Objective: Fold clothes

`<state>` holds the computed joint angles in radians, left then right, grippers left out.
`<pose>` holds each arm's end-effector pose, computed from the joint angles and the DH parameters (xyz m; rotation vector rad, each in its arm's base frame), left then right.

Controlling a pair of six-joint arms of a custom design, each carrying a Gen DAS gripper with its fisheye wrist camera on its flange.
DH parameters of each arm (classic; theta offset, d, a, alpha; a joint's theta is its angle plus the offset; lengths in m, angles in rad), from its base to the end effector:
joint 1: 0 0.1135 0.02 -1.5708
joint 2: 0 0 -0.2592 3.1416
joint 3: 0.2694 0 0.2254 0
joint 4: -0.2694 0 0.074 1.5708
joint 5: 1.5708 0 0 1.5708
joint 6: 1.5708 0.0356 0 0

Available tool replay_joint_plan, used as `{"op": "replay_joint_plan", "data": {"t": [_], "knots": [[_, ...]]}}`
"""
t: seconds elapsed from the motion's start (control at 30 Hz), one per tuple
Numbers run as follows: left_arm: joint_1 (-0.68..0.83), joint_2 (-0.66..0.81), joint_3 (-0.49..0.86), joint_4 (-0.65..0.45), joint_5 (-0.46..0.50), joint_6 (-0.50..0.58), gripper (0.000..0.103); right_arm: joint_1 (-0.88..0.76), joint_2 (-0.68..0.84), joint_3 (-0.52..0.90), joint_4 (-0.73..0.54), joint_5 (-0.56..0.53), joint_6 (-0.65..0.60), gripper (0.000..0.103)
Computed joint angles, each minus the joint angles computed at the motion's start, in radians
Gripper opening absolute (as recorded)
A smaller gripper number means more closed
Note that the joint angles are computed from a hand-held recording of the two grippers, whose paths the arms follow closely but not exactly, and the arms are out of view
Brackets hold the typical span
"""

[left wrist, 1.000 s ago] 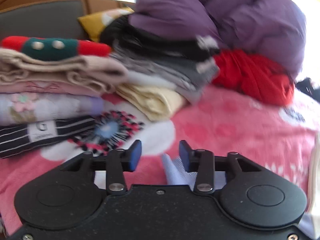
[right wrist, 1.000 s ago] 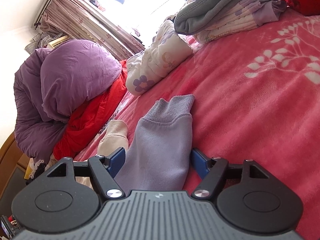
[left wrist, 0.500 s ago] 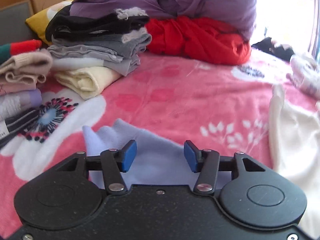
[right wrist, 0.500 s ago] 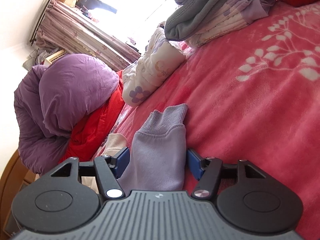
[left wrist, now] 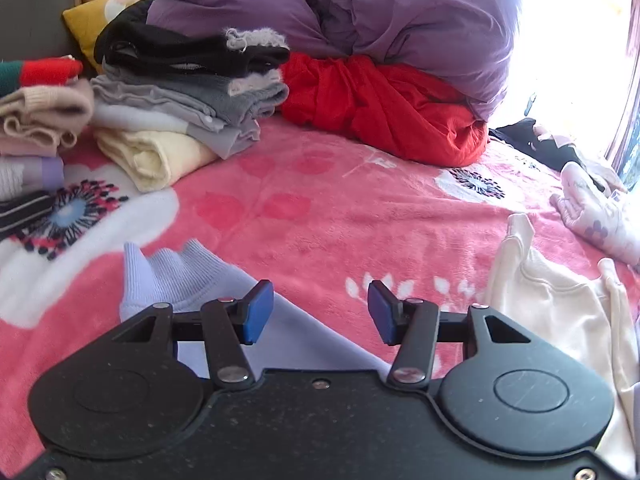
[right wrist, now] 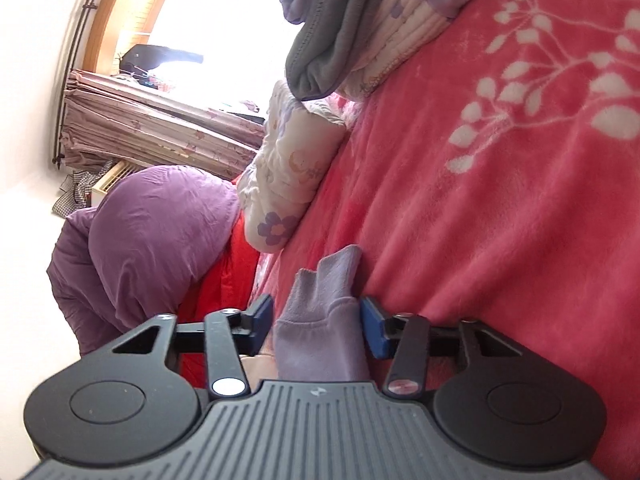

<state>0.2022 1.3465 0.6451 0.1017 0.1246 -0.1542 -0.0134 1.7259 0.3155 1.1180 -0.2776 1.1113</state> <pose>0.2529 0.0473 0.2101 -0.3138 2.1444 -0.1077 0.2577 0.0063 0.1335 0.8768 1.7746 0.9982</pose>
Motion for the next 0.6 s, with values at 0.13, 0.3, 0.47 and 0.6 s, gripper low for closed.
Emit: {"op": "replay_joint_plan", "data": {"t": [0.13, 0.3, 0.47, 0.6], "knots": [[-0.019, -0.039, -0.030, 0.019, -0.043, -0.029, 0.051, 0.028, -0.025, 0.032, -0.086, 0.012, -0.077, 0.011], [-0.030, -0.135, -0.070, 0.011, -0.028, -0.081, 0.051, 0.052, -0.252, -0.031, -0.182, 0.122, -0.166, 0.010], [-0.091, -0.253, -0.107, -0.008, -0.020, -0.131, 0.051, 0.003, -0.625, -0.123, -0.419, 0.169, -0.207, 0.010], [-0.171, -0.350, -0.132, -0.075, -0.035, -0.140, 0.051, -0.091, -1.028, -0.168, -0.731, 0.162, -0.247, 0.010]]}}
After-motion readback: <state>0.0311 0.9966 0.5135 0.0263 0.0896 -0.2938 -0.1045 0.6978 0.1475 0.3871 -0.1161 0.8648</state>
